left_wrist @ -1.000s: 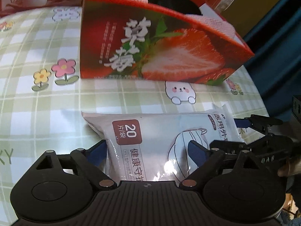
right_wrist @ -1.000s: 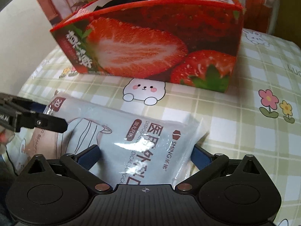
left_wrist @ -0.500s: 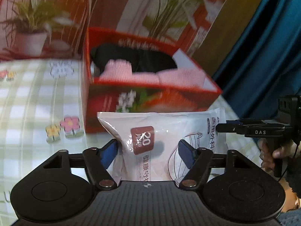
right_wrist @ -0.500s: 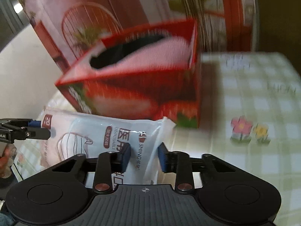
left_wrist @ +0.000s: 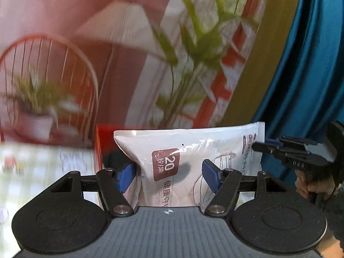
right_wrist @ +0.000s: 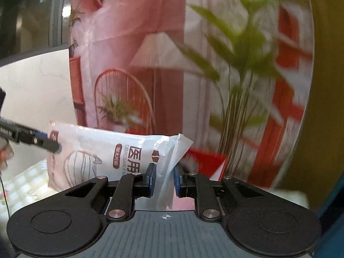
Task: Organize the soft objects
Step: 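Lift the white mask bag with both grippers and carry it over the box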
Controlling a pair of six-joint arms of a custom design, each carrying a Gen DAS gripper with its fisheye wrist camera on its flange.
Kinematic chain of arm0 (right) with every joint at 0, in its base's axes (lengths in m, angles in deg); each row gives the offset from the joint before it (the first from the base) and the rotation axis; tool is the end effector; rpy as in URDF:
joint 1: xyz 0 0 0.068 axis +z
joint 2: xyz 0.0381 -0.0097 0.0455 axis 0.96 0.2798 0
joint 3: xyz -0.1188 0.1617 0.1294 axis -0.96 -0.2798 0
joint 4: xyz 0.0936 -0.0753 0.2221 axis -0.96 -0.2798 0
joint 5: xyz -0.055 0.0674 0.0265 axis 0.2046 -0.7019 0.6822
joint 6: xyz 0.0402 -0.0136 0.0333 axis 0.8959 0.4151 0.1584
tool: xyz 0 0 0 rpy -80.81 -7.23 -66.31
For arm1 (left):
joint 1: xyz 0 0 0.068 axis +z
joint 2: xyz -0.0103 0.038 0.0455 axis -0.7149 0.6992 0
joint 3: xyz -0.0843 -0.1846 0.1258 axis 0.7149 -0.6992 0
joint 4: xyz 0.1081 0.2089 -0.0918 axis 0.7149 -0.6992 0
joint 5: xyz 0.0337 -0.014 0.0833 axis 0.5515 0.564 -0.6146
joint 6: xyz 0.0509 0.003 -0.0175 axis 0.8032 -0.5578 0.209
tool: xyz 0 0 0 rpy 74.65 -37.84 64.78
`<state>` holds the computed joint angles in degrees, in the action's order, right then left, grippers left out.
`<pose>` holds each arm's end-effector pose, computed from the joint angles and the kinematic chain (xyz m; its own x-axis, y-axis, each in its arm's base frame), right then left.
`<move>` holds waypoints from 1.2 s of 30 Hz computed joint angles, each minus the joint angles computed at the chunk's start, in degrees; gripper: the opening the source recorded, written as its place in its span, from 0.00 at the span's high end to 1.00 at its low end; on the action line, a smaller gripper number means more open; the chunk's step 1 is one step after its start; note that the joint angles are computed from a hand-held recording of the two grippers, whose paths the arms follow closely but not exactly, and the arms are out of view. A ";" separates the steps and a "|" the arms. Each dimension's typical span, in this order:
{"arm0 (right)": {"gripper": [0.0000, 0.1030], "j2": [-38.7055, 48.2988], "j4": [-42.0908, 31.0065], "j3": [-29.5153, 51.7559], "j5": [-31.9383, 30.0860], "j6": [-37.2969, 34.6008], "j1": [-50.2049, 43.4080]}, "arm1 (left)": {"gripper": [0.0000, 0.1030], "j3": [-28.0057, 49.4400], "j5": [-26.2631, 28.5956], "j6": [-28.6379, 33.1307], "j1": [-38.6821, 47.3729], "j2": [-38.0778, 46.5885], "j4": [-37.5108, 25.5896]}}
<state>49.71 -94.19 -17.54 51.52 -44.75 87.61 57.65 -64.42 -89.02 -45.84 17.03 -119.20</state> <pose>0.3196 0.0948 0.2855 -0.3715 -0.2264 -0.9004 -0.6502 0.7558 0.0782 0.2023 -0.0070 0.3178 -0.4693 -0.1899 -0.8624 0.0722 0.9651 -0.2518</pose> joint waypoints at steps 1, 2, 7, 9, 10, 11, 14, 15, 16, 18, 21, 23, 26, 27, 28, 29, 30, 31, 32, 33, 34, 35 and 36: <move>0.84 1.42 0.85 1.66 1.08 -0.51 0.52 | 0.33 1.60 -1.02 0.06 -0.37 2.11 1.37; 0.84 2.86 1.50 3.44 2.09 -1.02 0.94 | 0.33 2.96 -1.60 0.26 -0.35 4.10 2.76; 0.84 11.18 8.12 10.87 6.66 -3.19 2.47 | 0.33 8.43 -4.73 0.38 -0.70 14.43 11.52; 0.84 14.96 10.80 13.86 8.82 -3.40 3.02 | 0.33 10.01 -5.74 0.93 -0.75 18.51 15.11; 0.84 16.47 11.92 14.78 9.65 -3.60 3.15 | 0.33 10.49 -6.03 1.37 -0.68 20.25 16.90; 0.84 18.37 13.13 16.10 10.78 -4.02 3.39 | 0.33 11.12 -6.45 1.71 -0.71 22.17 18.63; 0.84 24.94 16.82 20.62 13.47 -5.43 3.69 | 0.33 14.27 -5.46 1.95 0.23 28.14 21.08; 0.84 26.44 17.85 21.37 13.91 -5.41 3.67 | 0.33 15.54 -4.38 2.46 0.93 29.86 21.07; 0.84 28.20 18.71 22.44 14.46 -5.17 3.66 | 0.33 15.98 -3.48 3.26 1.63 30.64 21.25; 0.84 31.64 20.37 24.60 15.70 -4.57 3.68 | 0.33 17.36 -3.08 4.35 2.17 33.36 22.63; 0.84 35.24 22.03 26.60 16.32 -4.28 3.65 | 0.33 18.04 -2.17 3.51 3.38 36.41 25.71; 0.84 37.13 23.12 27.37 16.83 -5.17 3.86 | 0.33 17.80 -1.92 3.17 3.89 37.99 27.54; 0.84 39.17 23.98 28.11 17.85 -7.33 4.40 | 0.33 18.59 -2.00 3.77 4.00 40.95 28.24; 0.84 39.83 24.14 28.40 18.09 -7.84 4.50 | 0.33 18.71 -1.71 3.94 4.01 41.74 28.07; 0.84 40.37 23.95 28.76 18.25 -8.01 4.56 | 0.33 19.10 -1.25 4.11 4.07 42.60 27.35; 0.84 41.08 23.10 29.56 18.24 -7.85 4.50 | 0.33 19.58 -0.96 4.41 4.08 43.48 26.39; 0.84 41.56 22.19 30.20 18.13 -7.65 4.43 | 0.33 20.12 -1.14 4.68 3.95 44.28 25.41; 0.84 42.11 21.16 30.90 17.96 -7.54 4.32 | 0.35 20.18 -1.19 4.95 3.97 44.71 24.80; 0.85 42.54 20.30 31.37 17.80 -7.71 4.24 | 0.36 20.76 -1.17 5.16 3.97 45.43 23.91; 0.85 43.08 19.03 32.07 17.82 -8.29 4.26 | 0.37 21.50 -1.33 5.31 4.05 46.30 23.00; 0.86 43.48 17.86 32.61 17.99 -8.82 4.34 | 0.39 22.14 -1.77 5.44 4.02 47.07 22.20; 0.87 44.19 15.93 33.88 18.07 -9.32 4.40 | 0.43 23.50 -2.12 5.66 4.08 48.25 20.59; 0.87 44.76 14.29 34.89 18.03 -9.69 4.44 | 0.45 24.94 -2.27 5.96 4.29 49.48 19.12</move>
<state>94.47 -79.89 17.36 69.55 -54.45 92.05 82.59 -66.69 -83.06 -41.54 66.51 -100.08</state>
